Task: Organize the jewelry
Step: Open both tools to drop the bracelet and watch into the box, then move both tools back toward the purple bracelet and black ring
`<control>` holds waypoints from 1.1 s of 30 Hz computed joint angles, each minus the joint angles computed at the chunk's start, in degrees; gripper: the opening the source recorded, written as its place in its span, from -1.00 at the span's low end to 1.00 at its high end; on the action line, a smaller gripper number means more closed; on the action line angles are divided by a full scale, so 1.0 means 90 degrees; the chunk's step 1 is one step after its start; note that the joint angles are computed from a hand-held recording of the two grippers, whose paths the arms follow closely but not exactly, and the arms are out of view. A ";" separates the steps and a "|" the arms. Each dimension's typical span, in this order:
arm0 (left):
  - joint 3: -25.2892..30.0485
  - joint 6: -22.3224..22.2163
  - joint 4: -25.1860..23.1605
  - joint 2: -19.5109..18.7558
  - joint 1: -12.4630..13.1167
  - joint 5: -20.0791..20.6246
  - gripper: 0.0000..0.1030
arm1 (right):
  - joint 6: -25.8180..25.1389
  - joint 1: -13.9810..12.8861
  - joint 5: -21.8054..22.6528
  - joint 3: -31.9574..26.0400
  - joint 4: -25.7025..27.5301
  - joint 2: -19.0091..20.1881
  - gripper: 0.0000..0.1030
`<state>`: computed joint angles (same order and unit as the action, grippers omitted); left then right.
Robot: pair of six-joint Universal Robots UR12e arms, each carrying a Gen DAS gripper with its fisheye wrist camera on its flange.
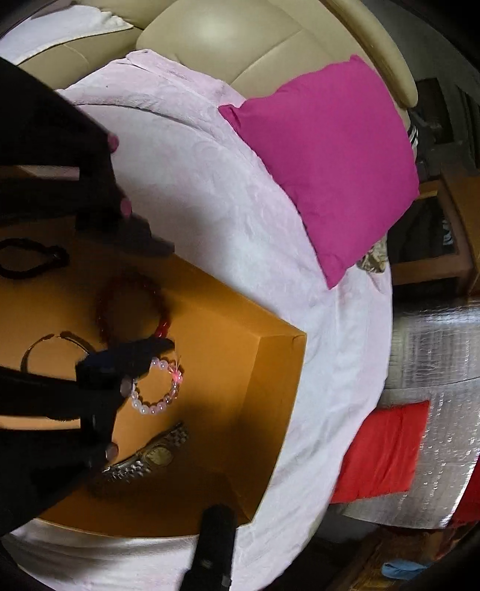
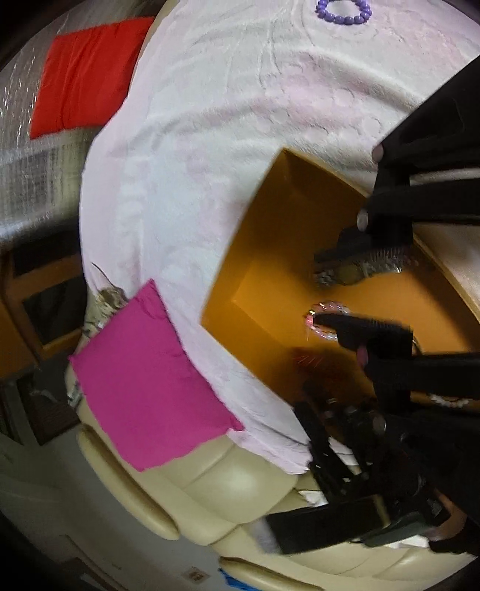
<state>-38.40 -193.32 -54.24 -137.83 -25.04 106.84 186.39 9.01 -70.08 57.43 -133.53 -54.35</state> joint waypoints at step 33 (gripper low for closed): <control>0.0616 0.1821 0.1435 0.0086 -0.1240 0.1120 0.61 | 0.0380 -0.1316 -0.0991 0.3342 -0.2069 -0.2582 0.28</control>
<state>-32.86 -176.94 -41.32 -137.05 -36.20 116.92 189.81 -2.84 -79.00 87.51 -152.14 -77.59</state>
